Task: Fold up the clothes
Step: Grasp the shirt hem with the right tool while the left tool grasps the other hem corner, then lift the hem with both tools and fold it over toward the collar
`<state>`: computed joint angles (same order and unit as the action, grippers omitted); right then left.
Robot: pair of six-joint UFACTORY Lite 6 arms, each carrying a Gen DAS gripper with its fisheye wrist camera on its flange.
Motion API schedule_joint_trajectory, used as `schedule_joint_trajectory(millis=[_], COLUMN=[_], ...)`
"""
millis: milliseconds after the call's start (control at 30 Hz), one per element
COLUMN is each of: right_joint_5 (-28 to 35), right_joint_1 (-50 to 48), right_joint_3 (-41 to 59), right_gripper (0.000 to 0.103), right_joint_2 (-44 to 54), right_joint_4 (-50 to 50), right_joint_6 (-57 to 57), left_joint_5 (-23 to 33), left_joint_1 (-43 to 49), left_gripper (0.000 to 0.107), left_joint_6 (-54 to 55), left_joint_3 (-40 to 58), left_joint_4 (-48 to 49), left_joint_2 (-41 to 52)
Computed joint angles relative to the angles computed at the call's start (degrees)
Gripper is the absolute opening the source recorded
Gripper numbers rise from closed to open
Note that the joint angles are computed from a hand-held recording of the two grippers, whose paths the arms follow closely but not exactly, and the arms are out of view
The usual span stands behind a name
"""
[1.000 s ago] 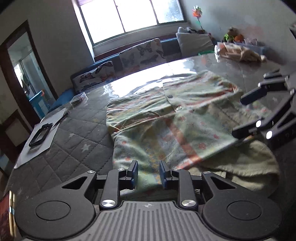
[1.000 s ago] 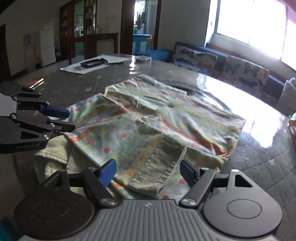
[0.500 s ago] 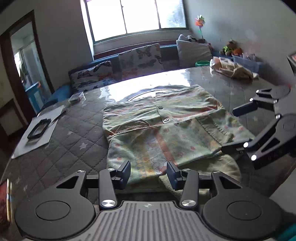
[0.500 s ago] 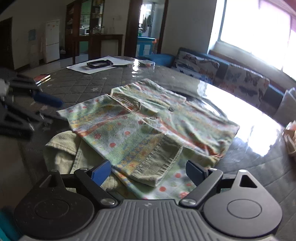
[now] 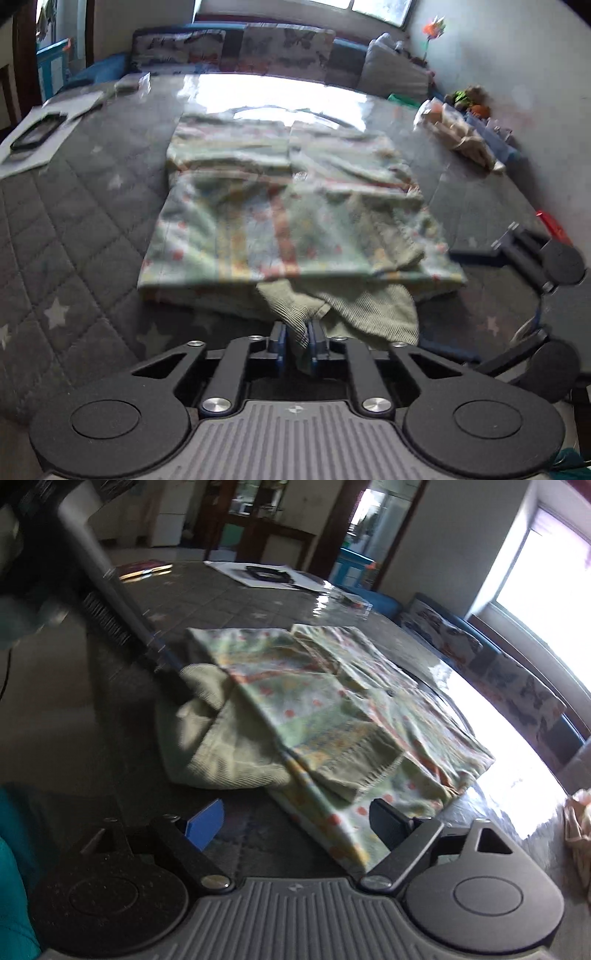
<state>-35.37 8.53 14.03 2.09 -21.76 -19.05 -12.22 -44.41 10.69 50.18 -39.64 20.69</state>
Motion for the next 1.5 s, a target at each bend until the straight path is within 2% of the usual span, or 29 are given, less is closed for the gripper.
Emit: schedule_joint_trajectory(millis=[100, 167, 200, 267, 333, 400, 433, 467, 533, 633, 700, 967, 1100, 1167, 1200, 1233, 1267, 1333, 1433, 1500], right_joint_5=[-0.9, -1.7, -1.6, -1.6, -0.7, 0.4, 0.9, 1.3, 2.1, 2.9, 3.2, 3.9, 3.8, 3.8, 3.7, 3.6, 3.4, 2.6, 1.3, 0.2], right_joint_1=[1.2, 1.8, 2.2, 2.8, 2.4, 0.4, -0.7, -1.7, -3.9, -5.9, -6.3, -6.9, -6.9, -6.7, -6.8, -6.9, -7.0, -7.3, -7.9, -8.4], right_joint_3=[1.0, 1.7, 2.6, 3.8, 6.4, 8.9, 10.0, 11.1, 13.6, 17.0, 18.2, 20.7, 21.6, 22.1, 22.2, 22.3, 22.2, 21.5, 20.5, 19.3], right_gripper=[0.077, 0.068, 0.059, 0.054, 0.027, 0.019, 0.018, 0.018, 0.018, 0.018, 0.018, 0.017, 0.017, 0.017, 0.017, 0.016, 0.016, 0.013, 0.009, 0.007], right_joint_2=[1.3, 2.2, 2.8, 3.7, 5.0, 5.5, 5.4, 5.3, 5.6, 6.6, 7.2, 7.7, 8.1, 8.3, 8.3, 8.3, 8.2, 7.7, 7.0, 6.0], right_joint_4=[0.3, 0.4, -0.3, -0.1, -2.8, -8.3, -10.9, -13.5, -20.0, -27.0, -27.9, -29.3, -28.1, -27.3, -27.3, -27.4, -27.3, -27.3, -27.8, -28.2], right_joint_6=[0.8, 1.5, 2.8, 4.4, 10.0, 18.1, 21.6, 25.2, 32.8, 40.5, 41.6, 44.6, 44.3, 43.9, 44.0, 44.1, 44.0, 44.0, 44.4, 44.4], left_joint_5=[-0.3, -0.1, 0.0, 0.3, -0.2, -1.8, -3.4, -5.2, -10.0, -15.8, -18.8, -24.1, -30.4, -32.7, -33.6, -33.7, -33.7, -33.3, -33.2, -33.7], left_joint_1=[0.9, 1.8, 2.3, 3.8, 4.6, 4.8, 4.6, 4.4, 3.9, 3.3, 2.6, 2.3, 1.1, 1.1, 1.1, 1.5, 1.9, 2.8, 3.6, 3.1], left_gripper=[0.009, 0.009, 0.009, 0.009, 0.012, 0.020, 0.030, 0.035, 0.049, 0.061, 0.067, 0.067, 0.067, 0.065, 0.057, 0.044, 0.037, 0.013, 0.006, 0.005], left_joint_6=[-4.8, -7.6, -9.4, -17.4, -18.8, -14.1, -9.3, -4.8, -0.2, 4.9, 9.3, 19.9, 27.1, 30.2, 31.8, 32.8, 33.8, 34.6, 32.7, 32.1], left_joint_3=[0.1, 1.5, 2.2, 3.6, 4.4, 3.3, 1.9, 0.2, -4.4, -9.3, -10.0, -6.1, -5.1, -4.4, -3.9, -3.6, -3.2, -2.6, -3.5, -4.9], left_joint_4=[6.3, 10.2, 12.6, 21.6, 24.8, 22.8, 19.3, 16.3, 15.0, 14.2, 12.5, 12.6, 11.9, 12.2, 12.3, 12.9, 13.4, 13.6, 14.7, 14.4], left_joint_2=[-2.2, -2.4, -2.4, -1.8, -1.3, -1.8, -2.8, -3.9, -6.7, -8.7, -7.5, 2.4, 7.3, 9.5, 10.5, 11.1, 11.7, 12.4, 11.4, 10.1])
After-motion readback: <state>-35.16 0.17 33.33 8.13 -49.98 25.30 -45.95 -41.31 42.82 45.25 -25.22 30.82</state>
